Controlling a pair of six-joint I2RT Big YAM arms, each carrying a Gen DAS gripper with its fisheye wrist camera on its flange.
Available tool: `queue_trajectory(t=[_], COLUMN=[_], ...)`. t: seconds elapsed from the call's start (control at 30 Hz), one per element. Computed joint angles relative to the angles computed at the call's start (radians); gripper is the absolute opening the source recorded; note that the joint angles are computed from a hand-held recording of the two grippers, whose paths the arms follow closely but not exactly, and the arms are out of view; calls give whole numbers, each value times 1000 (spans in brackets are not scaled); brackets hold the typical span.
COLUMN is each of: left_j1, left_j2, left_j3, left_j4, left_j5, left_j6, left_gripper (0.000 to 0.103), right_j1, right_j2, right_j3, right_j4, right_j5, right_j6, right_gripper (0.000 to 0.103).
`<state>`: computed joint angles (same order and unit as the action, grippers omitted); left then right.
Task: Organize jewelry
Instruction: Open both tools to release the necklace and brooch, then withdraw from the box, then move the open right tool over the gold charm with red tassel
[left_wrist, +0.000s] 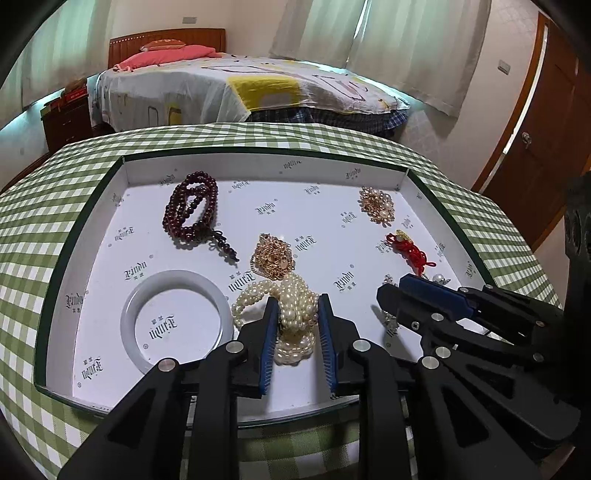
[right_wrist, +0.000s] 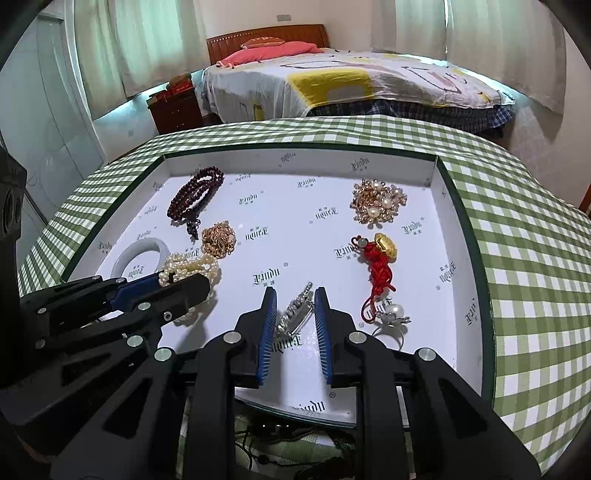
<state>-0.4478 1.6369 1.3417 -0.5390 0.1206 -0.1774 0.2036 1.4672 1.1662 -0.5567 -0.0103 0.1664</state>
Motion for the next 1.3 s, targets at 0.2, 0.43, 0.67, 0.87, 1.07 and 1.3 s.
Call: queue_trajectory(t=[0.2,0.43,0.67,0.87,1.07,1.3], left_j1=[8,6,3,10,10,9], left_j2=[-11,-61,-139,-199,-240,-277], left_j3=[-9,-35,-94,-156,-212,-266], left_j4=[13,44,94,105,96,78], left_j5=[18,11,-35,-44,-58,-68], left_j6=[-26,-34,-12,-14,-8,-14], left_gripper=[40,46,50,50,50,50], right_j1=[-17,-12,-7,-13,2,26], right_j2=[-22,-71,-157,-244,-293,-309], right_j3=[-4,-3,-40,-116,-193,-253], right_j4=[3,-10,-37,-58,-76,-89], right_j5=[-8,26,92,127,141,151], right_j6=[20,5,-13,38,90,129], right_gripper=[30,31,31,31,31,31])
